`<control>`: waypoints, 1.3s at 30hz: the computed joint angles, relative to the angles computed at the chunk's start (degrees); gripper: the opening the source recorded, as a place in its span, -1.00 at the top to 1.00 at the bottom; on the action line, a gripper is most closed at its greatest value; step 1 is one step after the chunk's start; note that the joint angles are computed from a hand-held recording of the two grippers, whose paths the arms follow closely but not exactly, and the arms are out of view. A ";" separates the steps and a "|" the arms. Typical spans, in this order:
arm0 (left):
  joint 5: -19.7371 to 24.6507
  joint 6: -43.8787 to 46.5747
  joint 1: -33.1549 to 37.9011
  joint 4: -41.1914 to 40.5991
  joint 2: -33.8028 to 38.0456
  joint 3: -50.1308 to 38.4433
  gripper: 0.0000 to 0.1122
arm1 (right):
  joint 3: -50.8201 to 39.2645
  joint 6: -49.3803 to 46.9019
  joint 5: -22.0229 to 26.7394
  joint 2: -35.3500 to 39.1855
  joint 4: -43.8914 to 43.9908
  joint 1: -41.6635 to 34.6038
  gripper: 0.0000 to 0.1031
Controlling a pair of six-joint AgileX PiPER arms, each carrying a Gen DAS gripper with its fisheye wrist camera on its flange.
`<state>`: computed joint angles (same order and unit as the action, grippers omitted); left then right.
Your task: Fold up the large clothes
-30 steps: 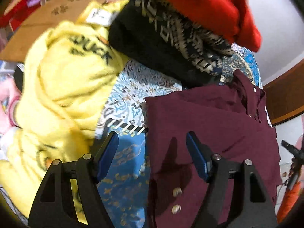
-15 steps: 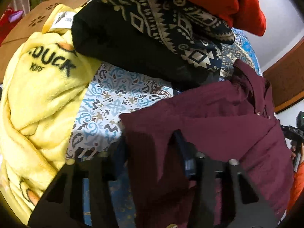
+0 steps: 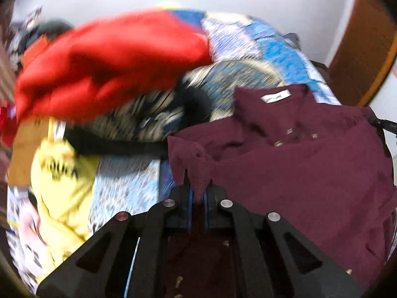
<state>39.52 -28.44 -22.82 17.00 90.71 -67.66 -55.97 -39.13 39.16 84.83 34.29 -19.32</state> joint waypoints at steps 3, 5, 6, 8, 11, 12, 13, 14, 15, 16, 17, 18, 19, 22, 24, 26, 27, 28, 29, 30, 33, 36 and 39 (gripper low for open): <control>1.23 1.53 -1.12 0.17 2.66 -6.83 0.92 | -2.63 2.35 -0.70 1.01 -2.41 -1.07 0.90; 2.04 4.81 -0.24 -2.57 4.98 -12.05 0.92 | -5.27 3.77 -0.31 2.26 -3.71 -2.48 0.90; 2.72 5.14 -0.35 -2.55 7.37 -15.90 0.92 | -6.51 4.54 -0.49 3.07 -4.50 -2.93 0.90; 4.38 6.12 -0.09 -3.06 11.79 -22.75 0.92 | -8.84 7.21 -1.17 4.65 -6.88 -3.01 0.90; 7.43 8.83 1.43 -5.57 18.83 -33.39 0.92 | -13.44 11.29 -0.97 8.99 -9.90 -3.45 0.90; 8.98 8.83 1.59 -4.90 21.25 -37.02 0.92 | -14.60 13.03 -1.41 10.33 -11.88 -3.16 0.90; 11.23 9.67 1.89 -4.84 24.65 -42.07 0.92 | -15.40 14.29 -1.60 11.30 -13.38 -2.99 0.90; 13.05 10.14 2.03 -4.79 27.19 -46.01 0.92 | -16.79 16.10 -1.37 12.98 -15.36 -2.76 0.90; 15.65 10.64 2.29 -4.83 30.55 -51.17 0.92 | -17.45 17.09 -1.55 14.07 -16.40 -2.73 0.90; 17.39 10.85 2.38 -4.75 32.31 -54.04 0.92 | -17.58 17.60 -2.01 14.68 -17.05 -2.83 0.89; 19.56 11.02 2.31 -4.03 35.22 -58.21 0.92 | -17.72 17.50 -2.30 15.26 -17.35 -2.92 0.89; 21.48 11.20 2.13 -2.92 37.87 -61.86 0.91 | -17.70 17.04 -2.50 15.60 -17.28 -3.01 0.88; 22.23 11.21 1.90 -2.18 39.02 -63.22 0.89 | -17.52 16.21 -2.47 15.50 -16.75 -3.36 0.87; 23.02 11.12 2.12 -1.40 40.58 -64.05 0.86 | -16.24 12.49 -2.26 14.13 -14.32 -4.43 0.81; 22.21 9.90 2.27 -1.74 39.40 -62.04 0.78 | -15.81 13.84 -1.69 12.51 -17.37 -3.88 0.75; 22.50 8.94 2.10 -1.62 38.52 -61.18 0.63 | -15.18 14.89 -1.02 10.35 -20.06 -3.24 0.65; 21.44 8.33 1.94 -1.28 36.91 -58.99 0.46 | -14.60 13.64 -0.60 8.98 -19.23 -3.43 0.63; 19.93 7.69 1.70 -0.79 34.87 -56.20 0.23 | -14.35 12.48 -0.30 8.22 -18.15 -3.73 0.61; 19.03 7.16 1.43 -0.29 33.63 -54.57 0.13 | -13.68 11.41 0.72 6.29 -16.88 -4.17 0.54; 17.59 6.24 1.01 0.55 31.34 -51.65 0.06 | -13.34 10.77 2.11 4.72 -15.91 -4.56 0.38; 15.95 5.96 0.17 0.35 25.95 -45.89 0.02 | -10.93 6.21 4.92 -0.91 -10.80 -6.26 0.17; 15.30 5.11 -0.78 0.64 20.68 -40.33 -0.20 | -8.47 2.69 7.93 -6.43 -7.73 -7.39 0.09; 13.67 3.89 -1.72 1.73 14.69 -33.32 -0.23 | -5.72 -0.08 10.69 -11.61 -5.12 -8.51 0.07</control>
